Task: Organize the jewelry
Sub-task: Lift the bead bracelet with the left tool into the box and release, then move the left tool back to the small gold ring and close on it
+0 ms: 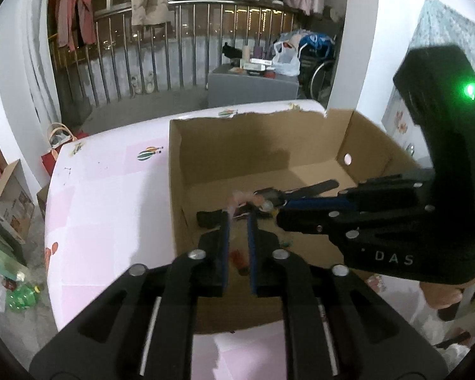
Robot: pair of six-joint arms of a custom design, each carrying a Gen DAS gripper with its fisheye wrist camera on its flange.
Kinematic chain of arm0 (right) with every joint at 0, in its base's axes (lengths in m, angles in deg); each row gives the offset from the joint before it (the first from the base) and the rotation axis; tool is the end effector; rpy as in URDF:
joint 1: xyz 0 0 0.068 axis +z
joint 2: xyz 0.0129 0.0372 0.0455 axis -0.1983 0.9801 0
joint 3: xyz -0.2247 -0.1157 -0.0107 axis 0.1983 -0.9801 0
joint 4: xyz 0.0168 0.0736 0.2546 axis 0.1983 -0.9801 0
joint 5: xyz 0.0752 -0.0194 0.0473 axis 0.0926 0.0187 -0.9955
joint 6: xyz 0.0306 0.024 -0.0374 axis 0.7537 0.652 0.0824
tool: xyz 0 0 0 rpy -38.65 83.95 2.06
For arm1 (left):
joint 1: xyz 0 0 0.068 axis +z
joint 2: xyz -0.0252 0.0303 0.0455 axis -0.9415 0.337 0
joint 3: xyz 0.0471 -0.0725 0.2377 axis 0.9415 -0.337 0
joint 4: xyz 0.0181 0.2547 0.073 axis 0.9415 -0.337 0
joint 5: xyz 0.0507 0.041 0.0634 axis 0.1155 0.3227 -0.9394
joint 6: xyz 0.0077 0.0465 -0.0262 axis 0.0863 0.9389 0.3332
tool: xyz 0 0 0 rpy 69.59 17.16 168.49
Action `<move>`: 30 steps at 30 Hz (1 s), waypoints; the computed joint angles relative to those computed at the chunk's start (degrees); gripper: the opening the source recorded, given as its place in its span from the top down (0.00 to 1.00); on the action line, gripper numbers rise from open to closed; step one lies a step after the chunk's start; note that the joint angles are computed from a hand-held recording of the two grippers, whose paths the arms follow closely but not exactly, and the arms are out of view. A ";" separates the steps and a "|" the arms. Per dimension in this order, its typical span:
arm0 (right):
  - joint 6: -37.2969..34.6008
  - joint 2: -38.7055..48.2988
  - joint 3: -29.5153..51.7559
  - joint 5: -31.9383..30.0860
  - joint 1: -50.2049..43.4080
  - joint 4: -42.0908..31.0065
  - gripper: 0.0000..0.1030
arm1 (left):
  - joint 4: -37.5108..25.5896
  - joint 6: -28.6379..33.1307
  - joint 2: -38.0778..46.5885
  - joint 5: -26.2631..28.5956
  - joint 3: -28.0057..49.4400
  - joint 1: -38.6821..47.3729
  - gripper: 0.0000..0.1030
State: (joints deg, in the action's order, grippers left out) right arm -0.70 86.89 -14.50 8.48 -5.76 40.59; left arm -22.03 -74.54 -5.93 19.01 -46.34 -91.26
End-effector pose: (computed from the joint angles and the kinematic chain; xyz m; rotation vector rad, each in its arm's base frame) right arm 0.2978 0.0423 0.1867 -0.3077 2.4944 0.4874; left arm 0.2405 -0.0956 0.1668 0.5120 2.2655 -0.2757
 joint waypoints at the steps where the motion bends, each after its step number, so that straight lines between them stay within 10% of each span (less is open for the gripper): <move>1: 0.41 -0.30 -0.32 0.76 0.24 0.54 0.79 | 0.55 -0.05 0.13 -0.38 -0.15 -0.02 0.74; 13: -2.46 -18.92 -10.91 0.95 -6.14 3.19 0.76 | 2.07 -1.74 -19.69 1.87 -10.76 3.70 0.72; 22: -18.12 -39.54 -21.06 -12.21 -24.25 -10.39 0.75 | -8.79 -3.29 -42.97 7.07 -21.96 2.54 0.70; 30: -31.06 -38.78 -27.35 -15.33 -35.82 -17.60 0.75 | -2.55 -6.45 -36.17 1.28 -27.84 -11.30 0.70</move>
